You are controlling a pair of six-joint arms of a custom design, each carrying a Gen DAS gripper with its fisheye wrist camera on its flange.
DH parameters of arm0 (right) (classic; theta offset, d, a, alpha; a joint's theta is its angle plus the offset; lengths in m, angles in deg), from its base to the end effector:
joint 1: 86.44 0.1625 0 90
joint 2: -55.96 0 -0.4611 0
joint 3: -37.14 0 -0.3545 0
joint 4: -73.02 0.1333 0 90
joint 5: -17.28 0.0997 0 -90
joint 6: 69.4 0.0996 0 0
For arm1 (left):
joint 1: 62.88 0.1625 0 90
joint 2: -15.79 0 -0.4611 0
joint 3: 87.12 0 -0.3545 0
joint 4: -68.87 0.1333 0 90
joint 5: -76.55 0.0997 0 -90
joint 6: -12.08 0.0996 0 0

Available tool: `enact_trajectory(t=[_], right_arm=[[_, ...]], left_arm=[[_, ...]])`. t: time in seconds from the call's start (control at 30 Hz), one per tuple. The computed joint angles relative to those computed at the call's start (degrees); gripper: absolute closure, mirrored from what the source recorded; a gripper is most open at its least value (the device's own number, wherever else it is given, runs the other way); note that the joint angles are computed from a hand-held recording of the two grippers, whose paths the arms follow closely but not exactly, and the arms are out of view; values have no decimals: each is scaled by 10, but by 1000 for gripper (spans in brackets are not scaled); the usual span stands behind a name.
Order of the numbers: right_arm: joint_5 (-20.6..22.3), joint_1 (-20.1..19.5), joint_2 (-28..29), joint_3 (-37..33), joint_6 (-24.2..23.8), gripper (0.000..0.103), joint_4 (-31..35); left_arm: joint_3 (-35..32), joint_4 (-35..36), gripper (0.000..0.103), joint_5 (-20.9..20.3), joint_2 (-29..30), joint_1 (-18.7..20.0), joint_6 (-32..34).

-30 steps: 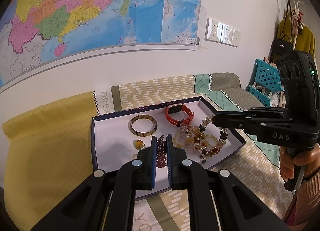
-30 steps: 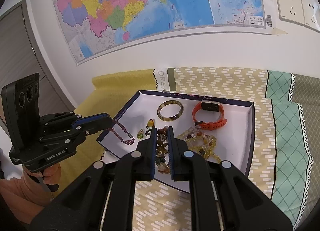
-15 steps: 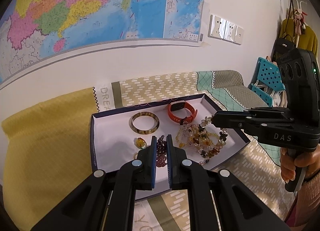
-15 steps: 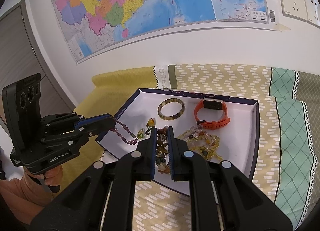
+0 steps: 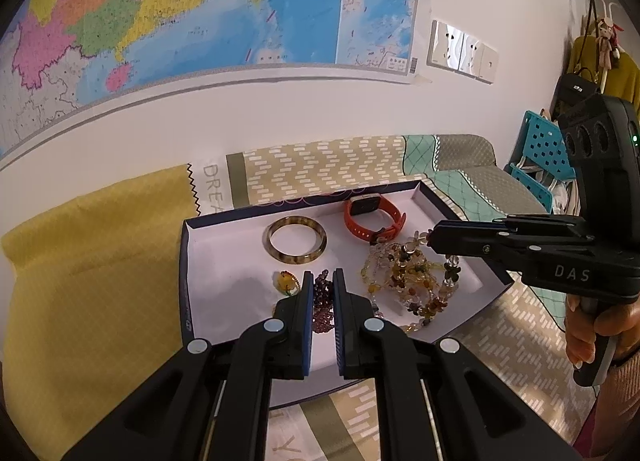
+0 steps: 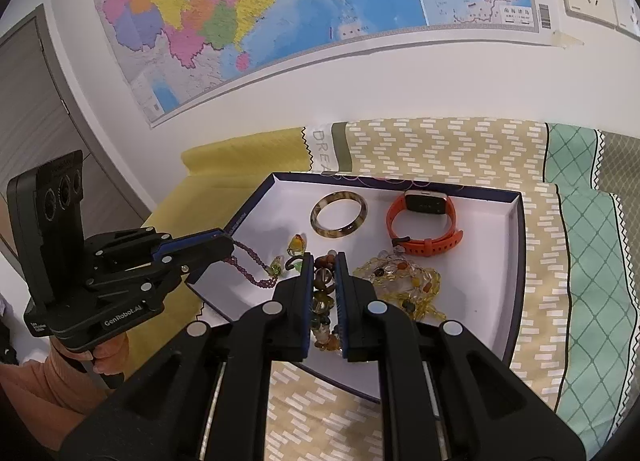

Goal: Organize jewelry
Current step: 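Open both tools to release the bracelets inside the box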

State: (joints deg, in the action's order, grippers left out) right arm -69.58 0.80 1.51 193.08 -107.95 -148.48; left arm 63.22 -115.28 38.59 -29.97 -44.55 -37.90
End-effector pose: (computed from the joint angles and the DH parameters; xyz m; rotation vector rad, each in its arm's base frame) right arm 0.1225 -0.3398 0.1540 0.9149 -2.7638 0.7583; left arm -0.2366 -0.3015 0.0715 0.5553 2.3315 -0.9140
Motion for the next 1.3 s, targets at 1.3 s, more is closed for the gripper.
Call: enact_trajectory(t=[1.3], right_arm=[[-80, -24, 60, -33, 10, 90, -59]], left_arm=[[-57, -8, 75, -40, 51, 95, 41]])
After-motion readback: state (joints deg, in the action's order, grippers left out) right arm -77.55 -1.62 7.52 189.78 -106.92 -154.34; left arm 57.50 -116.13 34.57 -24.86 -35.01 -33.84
